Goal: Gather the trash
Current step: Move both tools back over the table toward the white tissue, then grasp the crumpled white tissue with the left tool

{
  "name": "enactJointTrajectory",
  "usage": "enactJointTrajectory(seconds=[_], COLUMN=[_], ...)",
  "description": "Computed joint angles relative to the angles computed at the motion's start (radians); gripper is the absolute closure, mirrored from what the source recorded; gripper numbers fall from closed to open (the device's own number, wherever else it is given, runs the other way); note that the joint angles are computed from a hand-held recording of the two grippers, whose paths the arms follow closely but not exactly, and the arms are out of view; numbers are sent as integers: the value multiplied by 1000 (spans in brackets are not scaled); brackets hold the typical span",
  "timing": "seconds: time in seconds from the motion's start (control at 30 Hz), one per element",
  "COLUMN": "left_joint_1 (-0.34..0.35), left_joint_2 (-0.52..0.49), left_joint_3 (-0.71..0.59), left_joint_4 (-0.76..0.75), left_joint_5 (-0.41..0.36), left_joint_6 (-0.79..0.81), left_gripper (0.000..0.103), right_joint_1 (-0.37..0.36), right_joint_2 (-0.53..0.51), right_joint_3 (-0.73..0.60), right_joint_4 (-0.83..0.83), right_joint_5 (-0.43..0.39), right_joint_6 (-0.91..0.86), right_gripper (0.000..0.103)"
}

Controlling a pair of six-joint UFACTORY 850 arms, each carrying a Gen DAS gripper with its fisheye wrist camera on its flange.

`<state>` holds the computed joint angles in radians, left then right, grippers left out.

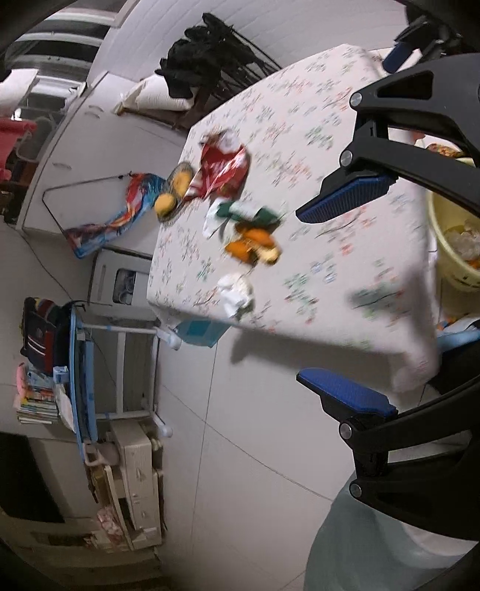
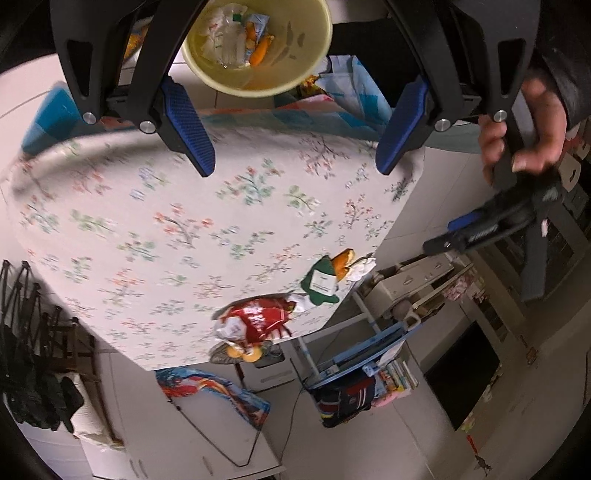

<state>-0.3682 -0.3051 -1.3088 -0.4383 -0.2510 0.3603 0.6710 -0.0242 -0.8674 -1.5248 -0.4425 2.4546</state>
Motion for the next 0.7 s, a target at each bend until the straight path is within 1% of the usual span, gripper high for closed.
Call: enactJointTrajectory(seconds=[0.1, 0.2, 0.27, 0.37, 0.47, 0.53, 0.6, 0.63, 0.7], left_joint_1=[5, 9, 12, 13, 10, 6, -2, -3, -9], left_joint_2=[-86, -155, -201, -255, -307, -337, -359, -364, -387], left_joint_3=[-106, -191, -249, -316, -382, -419, -446, -450, -481], left_joint_4=[123, 199, 225, 237, 257, 259, 277, 270, 252], left_joint_5=[-37, -73, -89, -107, -137, -156, -159, -159, -169], left_joint_6=[-98, -173, -203, -204, -200, -186, -177, -162, -122], left_gripper=[25, 26, 26, 26, 26, 26, 26, 26, 26], right_joint_1=[-30, -69, -98, -137, -169, -184, -195, -200, -216], right_joint_2=[-48, -102, -147, -216, -288, -337, -374, -387, -419], right_joint_3=[-47, -101, -149, -229, -314, -373, -416, -431, -468], right_joint_4=[-33, -68, -98, -101, -64, 16, 108, 130, 252], right_joint_5=[35, 76, 101, 138, 173, 186, 184, 187, 183], right_joint_6=[3, 17, 34, 8, -51, -138, -236, -255, -374], right_gripper=[18, 18, 18, 18, 18, 18, 18, 18, 18])
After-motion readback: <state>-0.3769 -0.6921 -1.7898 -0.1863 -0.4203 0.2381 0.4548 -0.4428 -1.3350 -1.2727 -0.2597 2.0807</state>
